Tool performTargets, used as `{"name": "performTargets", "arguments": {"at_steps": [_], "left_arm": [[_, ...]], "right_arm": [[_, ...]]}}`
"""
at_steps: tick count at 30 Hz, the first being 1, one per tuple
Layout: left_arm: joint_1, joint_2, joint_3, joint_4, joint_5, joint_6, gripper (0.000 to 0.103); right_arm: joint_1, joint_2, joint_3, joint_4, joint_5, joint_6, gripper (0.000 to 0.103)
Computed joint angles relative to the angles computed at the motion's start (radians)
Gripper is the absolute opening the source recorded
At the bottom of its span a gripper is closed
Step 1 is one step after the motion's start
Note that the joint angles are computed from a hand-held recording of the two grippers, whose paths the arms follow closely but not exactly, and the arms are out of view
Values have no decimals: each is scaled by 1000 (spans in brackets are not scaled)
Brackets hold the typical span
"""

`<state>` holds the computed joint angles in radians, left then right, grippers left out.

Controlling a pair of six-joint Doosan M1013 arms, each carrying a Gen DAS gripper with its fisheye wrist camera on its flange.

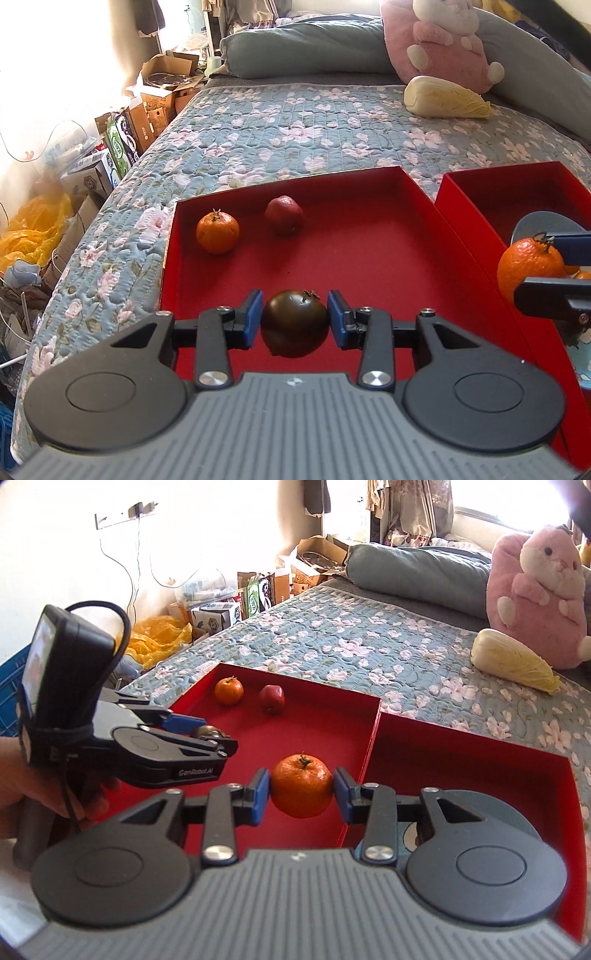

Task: Organize fruits
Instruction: 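Carry the tangerine in the right gripper toward the plate while the left gripper holds the dark tomato, then lower the tangerine onto the blue plate and open the right gripper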

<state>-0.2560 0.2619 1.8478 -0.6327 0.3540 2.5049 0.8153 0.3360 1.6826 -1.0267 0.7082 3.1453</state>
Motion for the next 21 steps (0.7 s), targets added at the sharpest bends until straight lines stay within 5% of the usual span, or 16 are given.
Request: {"name": "performTargets", "arguments": {"at_steps": [21], "left_arm": [[-32, -69, 76, -162, -1, 159, 44]], "right_arm": [[64, -136, 216, -16, 215, 321, 41]]}}
